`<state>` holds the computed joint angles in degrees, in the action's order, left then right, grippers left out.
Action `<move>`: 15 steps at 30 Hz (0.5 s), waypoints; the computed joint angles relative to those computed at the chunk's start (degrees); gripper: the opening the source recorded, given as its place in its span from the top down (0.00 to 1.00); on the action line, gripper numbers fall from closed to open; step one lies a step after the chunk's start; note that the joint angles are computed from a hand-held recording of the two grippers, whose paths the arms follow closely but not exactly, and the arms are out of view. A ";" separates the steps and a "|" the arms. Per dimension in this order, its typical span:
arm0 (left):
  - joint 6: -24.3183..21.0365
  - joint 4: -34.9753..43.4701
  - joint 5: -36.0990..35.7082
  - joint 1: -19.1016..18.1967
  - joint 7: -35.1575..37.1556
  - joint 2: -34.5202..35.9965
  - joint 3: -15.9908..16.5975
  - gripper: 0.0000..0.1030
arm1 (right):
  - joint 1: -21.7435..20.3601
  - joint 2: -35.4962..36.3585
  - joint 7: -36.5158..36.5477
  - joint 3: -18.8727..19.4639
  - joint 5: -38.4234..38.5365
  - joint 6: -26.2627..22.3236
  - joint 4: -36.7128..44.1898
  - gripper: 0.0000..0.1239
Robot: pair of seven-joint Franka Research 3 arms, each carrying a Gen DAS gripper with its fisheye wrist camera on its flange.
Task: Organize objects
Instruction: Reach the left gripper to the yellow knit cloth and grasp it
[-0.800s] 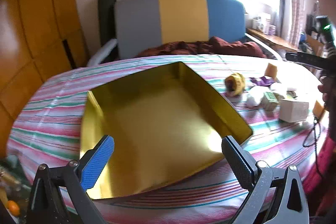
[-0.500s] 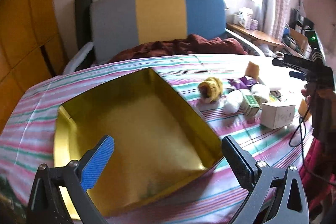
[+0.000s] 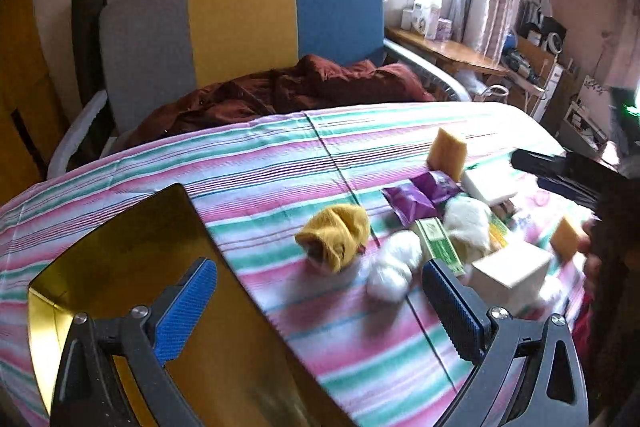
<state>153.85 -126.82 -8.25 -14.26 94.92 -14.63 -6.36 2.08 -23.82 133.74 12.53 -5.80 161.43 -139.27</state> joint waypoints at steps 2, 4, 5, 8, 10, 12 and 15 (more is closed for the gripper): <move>-2.72 3.86 -0.36 0.12 -0.27 3.70 -0.13 0.00 | 0.79 0.35 -0.81 -0.65 0.77 -0.21 0.22 0.23; -4.35 6.51 2.55 1.54 -3.31 6.26 -1.52 0.00 | 1.07 0.53 -1.28 -0.81 1.04 -0.30 0.34 0.23; -4.90 7.77 3.66 1.98 -4.31 7.67 -2.04 0.00 | 1.24 0.59 -1.55 -0.90 1.16 -0.33 0.38 0.23; -7.08 11.68 3.99 2.75 -5.97 11.65 -2.94 0.00 | 1.46 0.67 -1.95 -1.05 1.54 -0.35 0.46 0.23; -7.67 13.63 4.39 3.16 -6.91 13.86 -3.58 0.01 | 1.58 0.76 -2.16 -1.17 1.82 -0.35 0.54 0.23; -8.93 15.85 4.41 3.47 -7.43 16.16 -4.16 0.04 | 1.45 0.75 -2.06 -1.15 1.90 -0.35 0.52 0.23; -11.15 18.81 6.47 3.70 -9.53 19.32 -4.88 0.12 | 1.48 0.76 -2.01 -1.31 2.29 -0.22 0.42 0.23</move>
<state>142.70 -108.01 -1.78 -10.57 85.39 4.69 -11.24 3.56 -23.06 131.72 11.22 -3.51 161.21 -138.85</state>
